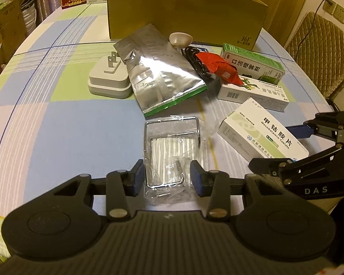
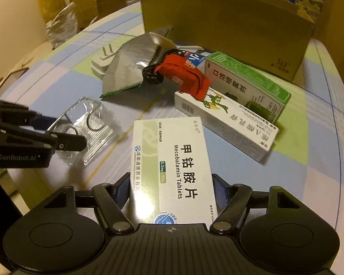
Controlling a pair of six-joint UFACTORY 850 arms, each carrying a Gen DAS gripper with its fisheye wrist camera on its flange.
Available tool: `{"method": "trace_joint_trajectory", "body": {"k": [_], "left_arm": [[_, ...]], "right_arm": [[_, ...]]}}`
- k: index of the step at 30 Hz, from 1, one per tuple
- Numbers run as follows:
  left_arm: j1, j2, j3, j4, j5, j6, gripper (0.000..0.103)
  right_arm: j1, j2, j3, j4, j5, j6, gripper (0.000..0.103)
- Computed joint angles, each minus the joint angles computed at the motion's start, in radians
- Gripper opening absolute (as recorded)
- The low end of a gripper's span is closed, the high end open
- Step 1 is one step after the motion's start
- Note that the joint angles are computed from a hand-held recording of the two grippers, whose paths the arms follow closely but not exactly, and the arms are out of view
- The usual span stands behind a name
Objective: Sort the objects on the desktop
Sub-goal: 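Grasp the white Mecobalamin box with the right gripper while the left gripper holds the tray, then carry the tray and medicine box into the cardboard box and open both grippers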
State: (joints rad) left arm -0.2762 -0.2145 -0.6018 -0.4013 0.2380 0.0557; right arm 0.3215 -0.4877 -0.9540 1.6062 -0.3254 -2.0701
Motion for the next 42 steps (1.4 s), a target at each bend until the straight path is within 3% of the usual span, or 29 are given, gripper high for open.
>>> {"method": "trace_joint_trajectory", "body": {"k": [3, 5, 25, 32, 42], "left_arm": [[0.001, 0.009, 0.005, 0.002, -0.002, -0.015, 0.028], [0.005, 0.016, 0.007, 0.028, -0.016, -0.041, 0.027], [-0.031, 0.164, 0.044, -0.251, -0.021, 0.228, 0.026], [-0.020, 0.200, -0.001, -0.330, -0.042, 0.336, 0.026], [0.025, 0.170, -0.137, -0.298, -0.093, 0.373, 0.026]], "right_arm": [[-0.003, 0.015, 0.017, 0.039, -0.009, 0.005, 0.068], [-0.005, 0.031, 0.034, 0.073, -0.019, -0.012, 0.068], [-0.022, 0.182, 0.107, 0.190, -0.060, -0.051, 0.068], [-0.032, 0.218, 0.071, 0.160, -0.069, 0.004, 0.068], [-0.049, 0.195, -0.066, 0.058, -0.062, 0.148, 0.068]]}}
